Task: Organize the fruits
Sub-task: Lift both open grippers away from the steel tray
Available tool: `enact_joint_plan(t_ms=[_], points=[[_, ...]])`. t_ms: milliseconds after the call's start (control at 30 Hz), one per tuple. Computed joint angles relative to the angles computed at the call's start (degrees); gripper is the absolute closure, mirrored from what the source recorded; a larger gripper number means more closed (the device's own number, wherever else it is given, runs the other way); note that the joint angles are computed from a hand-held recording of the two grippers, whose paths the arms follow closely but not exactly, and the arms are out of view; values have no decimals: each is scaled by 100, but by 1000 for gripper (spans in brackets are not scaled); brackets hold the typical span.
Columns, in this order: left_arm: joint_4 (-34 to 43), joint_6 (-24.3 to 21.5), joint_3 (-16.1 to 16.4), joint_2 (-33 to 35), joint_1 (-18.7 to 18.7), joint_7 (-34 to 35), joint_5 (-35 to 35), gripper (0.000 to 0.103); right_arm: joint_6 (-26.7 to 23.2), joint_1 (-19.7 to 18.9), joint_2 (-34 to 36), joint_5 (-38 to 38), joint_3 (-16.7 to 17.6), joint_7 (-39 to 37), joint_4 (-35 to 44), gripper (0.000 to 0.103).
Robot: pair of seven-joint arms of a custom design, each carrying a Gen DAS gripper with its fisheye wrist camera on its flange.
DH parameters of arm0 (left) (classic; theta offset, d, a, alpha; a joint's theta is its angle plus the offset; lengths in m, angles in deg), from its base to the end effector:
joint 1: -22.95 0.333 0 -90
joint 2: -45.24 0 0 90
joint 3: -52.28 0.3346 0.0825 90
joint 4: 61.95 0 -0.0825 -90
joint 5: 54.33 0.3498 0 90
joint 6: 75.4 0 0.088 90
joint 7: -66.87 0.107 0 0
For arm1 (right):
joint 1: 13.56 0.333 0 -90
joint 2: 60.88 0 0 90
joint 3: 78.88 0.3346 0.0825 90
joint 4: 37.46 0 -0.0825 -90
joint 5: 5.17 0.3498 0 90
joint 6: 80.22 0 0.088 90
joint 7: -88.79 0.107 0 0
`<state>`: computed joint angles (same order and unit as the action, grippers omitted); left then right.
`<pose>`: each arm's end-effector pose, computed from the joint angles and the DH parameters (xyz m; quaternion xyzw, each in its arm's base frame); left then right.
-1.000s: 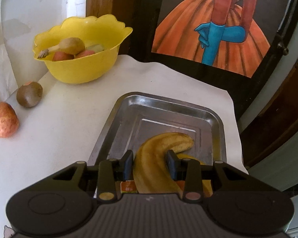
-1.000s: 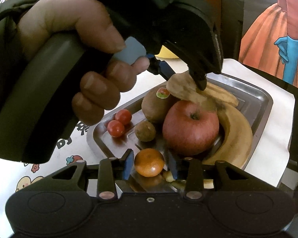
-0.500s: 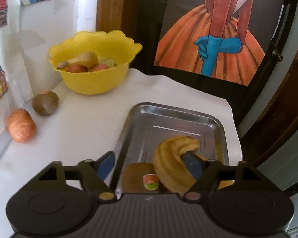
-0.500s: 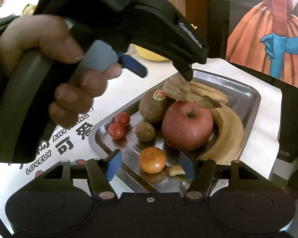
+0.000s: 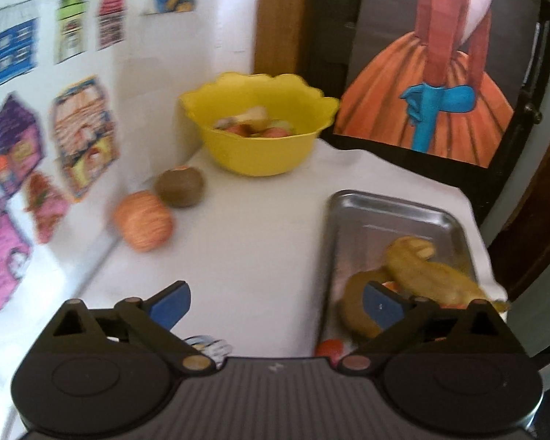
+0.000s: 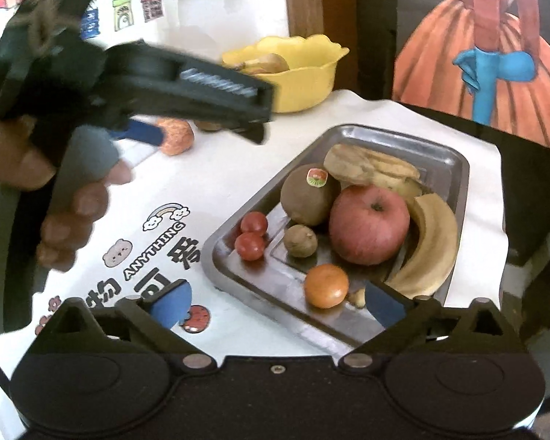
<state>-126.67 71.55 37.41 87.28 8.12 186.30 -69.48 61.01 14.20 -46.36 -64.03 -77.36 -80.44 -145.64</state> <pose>0.7127 -0.3126 0.4890 -0.3752 0.8419 -0.3686 0.1205 0.5405 0.3032 0.4426 -0.4619 0.7970 -0.2923 0.2568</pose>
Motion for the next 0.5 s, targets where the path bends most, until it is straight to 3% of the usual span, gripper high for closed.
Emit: enact_joint_plan(t_ms=[200, 500], points=[[-258, -7, 167, -126, 262, 88, 79, 1, -940, 169, 478, 1232, 148, -368, 933, 1], [-320, -276, 468, -121, 473, -156, 407, 1, -1262, 341, 1078, 2362, 120, -971, 1916, 1]])
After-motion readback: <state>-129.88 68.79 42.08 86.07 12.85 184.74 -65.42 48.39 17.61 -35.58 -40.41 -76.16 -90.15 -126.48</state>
